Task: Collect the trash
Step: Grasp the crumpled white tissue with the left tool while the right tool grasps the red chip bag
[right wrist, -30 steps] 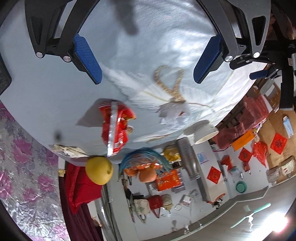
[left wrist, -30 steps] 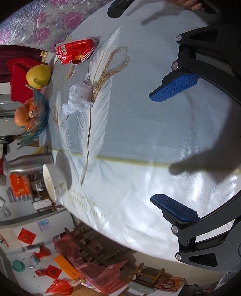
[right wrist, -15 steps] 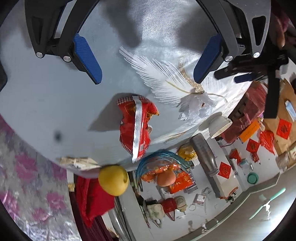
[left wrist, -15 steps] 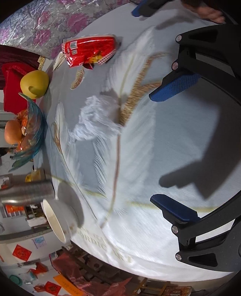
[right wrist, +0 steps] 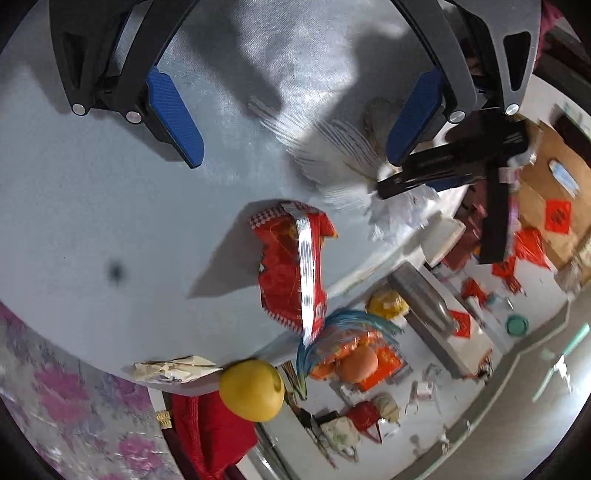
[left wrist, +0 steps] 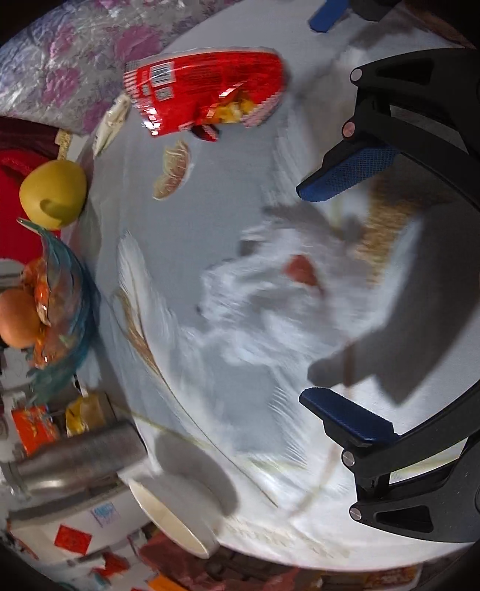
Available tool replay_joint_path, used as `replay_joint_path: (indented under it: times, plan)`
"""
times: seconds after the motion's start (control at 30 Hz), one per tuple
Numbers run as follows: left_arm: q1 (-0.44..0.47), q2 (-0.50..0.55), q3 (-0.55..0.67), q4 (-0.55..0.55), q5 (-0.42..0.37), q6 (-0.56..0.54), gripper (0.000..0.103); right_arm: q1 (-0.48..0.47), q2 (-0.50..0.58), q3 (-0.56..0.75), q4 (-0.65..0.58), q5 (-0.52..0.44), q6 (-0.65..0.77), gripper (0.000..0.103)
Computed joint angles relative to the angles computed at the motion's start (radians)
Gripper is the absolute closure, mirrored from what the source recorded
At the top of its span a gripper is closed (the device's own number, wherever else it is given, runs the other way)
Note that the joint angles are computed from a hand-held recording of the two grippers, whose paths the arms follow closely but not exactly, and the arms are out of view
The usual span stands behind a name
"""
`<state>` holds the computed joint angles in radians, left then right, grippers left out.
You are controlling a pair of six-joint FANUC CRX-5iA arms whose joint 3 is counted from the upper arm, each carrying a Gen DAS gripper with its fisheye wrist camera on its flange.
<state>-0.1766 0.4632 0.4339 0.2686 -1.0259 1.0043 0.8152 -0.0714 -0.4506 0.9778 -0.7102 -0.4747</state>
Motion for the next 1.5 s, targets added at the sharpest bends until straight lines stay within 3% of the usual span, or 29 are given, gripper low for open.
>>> replay_joint_path:
  times: [0.3, 0.47, 0.63, 0.8, 1.07, 1.17, 1.2, 1.23, 1.27, 1.37, 1.5]
  plan:
    - [0.009, 0.015, -0.012, 0.065, 0.034, -0.085, 0.005, 0.022, 0.071, 0.122, -0.137, -0.115, 0.214, 0.004]
    - [0.010, 0.015, -0.015, 0.069, 0.035, -0.088, 0.005, -0.034, 0.133, 0.243, -0.284, -0.149, 0.444, 0.005]
    - [0.010, 0.014, -0.016, 0.068, 0.036, -0.087, 0.005, -0.119, 0.184, 0.332, -0.380, -0.127, 0.540, 0.004]
    - [0.009, 0.014, -0.017, 0.069, 0.036, -0.087, 0.005, -0.160, 0.225, 0.383, -0.404, -0.113, 0.578, 0.004]
    - [0.009, 0.013, -0.017, 0.068, 0.037, -0.087, 0.005, -0.160, 0.331, 0.493, -0.363, -0.219, 0.700, 0.004]
    - [0.010, 0.014, -0.016, 0.068, 0.036, -0.087, 0.005, -0.168, 0.316, 0.473, -0.367, -0.185, 0.704, 0.005]
    - [0.010, 0.014, -0.016, 0.068, 0.036, -0.087, 0.005, -0.166, 0.318, 0.478, -0.369, -0.194, 0.721, 0.006]
    - [0.009, 0.013, -0.018, 0.068, 0.037, -0.087, 0.005, -0.159, 0.321, 0.480, -0.352, -0.229, 0.716, 0.024]
    - [0.010, 0.014, -0.017, 0.069, 0.036, -0.087, 0.005, -0.154, 0.323, 0.481, -0.334, -0.248, 0.708, 0.053]
    - [0.010, 0.011, -0.022, 0.070, 0.039, -0.089, 0.005, -0.156, 0.297, 0.447, -0.338, -0.209, 0.721, 0.058]
    - [0.010, 0.012, -0.019, 0.069, 0.038, -0.087, 0.005, -0.156, 0.275, 0.422, -0.355, -0.173, 0.737, 0.054]
